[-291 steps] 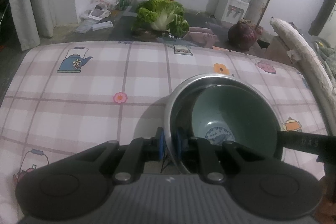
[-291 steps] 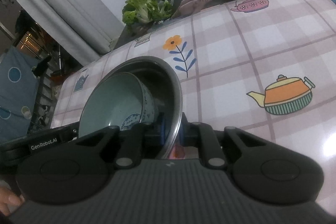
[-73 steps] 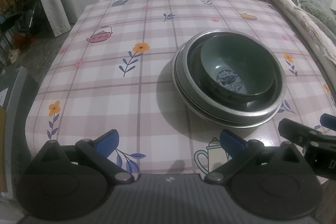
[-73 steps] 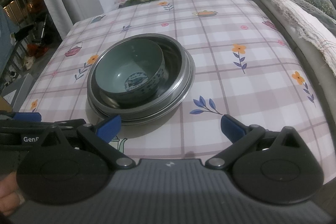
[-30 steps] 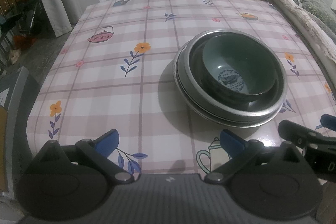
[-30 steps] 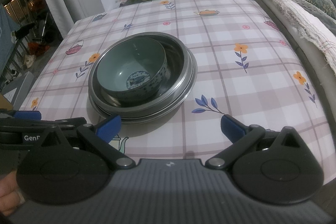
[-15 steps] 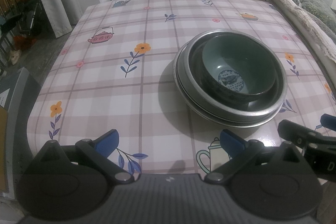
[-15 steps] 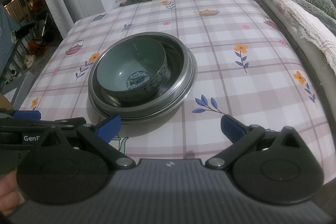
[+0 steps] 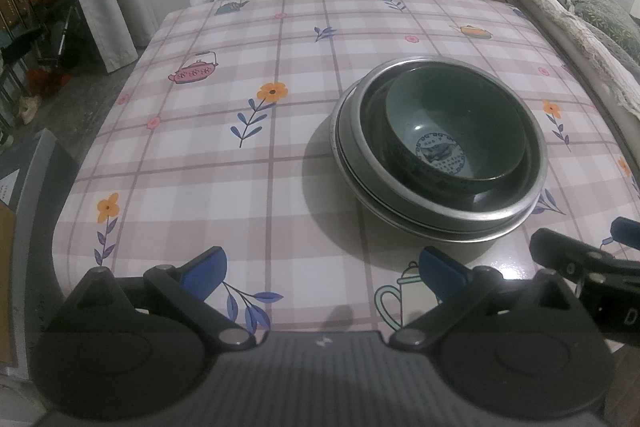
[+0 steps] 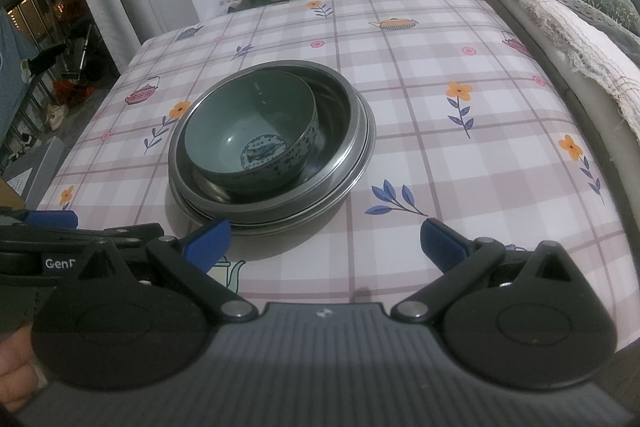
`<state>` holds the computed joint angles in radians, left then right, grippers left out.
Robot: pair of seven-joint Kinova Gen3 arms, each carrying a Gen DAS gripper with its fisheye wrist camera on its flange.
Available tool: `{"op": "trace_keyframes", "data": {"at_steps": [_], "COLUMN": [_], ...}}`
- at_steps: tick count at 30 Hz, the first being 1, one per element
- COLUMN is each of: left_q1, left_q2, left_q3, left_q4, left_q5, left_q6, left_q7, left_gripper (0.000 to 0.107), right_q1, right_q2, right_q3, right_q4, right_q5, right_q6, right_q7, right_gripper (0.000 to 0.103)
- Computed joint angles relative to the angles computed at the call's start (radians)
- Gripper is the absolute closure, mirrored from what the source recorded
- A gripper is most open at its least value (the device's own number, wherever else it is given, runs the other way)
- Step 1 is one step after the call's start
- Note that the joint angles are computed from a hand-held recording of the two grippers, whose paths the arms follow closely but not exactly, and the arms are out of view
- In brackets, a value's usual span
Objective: Organize plates and bowls
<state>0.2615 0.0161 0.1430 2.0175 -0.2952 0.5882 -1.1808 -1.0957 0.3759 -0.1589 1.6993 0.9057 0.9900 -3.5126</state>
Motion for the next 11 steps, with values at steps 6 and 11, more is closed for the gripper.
{"op": "trace_keyframes", "data": {"at_steps": [6, 11], "left_q1": [0.001, 0.002], "left_q2": [0.0, 0.0], "left_q3": [0.001, 0.001], "left_q4": [-0.001, 0.0], "left_q5": [-0.001, -0.004], "left_q6": [0.001, 0.001], "left_q7": [0.002, 0.006], "left_gripper": [0.005, 0.005], "right_q1": [0.0, -0.001], "right_q2": [0.0, 0.0], "right_q3": [0.0, 0.0], "right_q4": [-0.001, -0.001], "right_q5": [0.0, 0.0], "right_q6": [0.001, 0.002], "right_q7": [0.0, 0.0], "right_gripper": [0.001, 0.001]}}
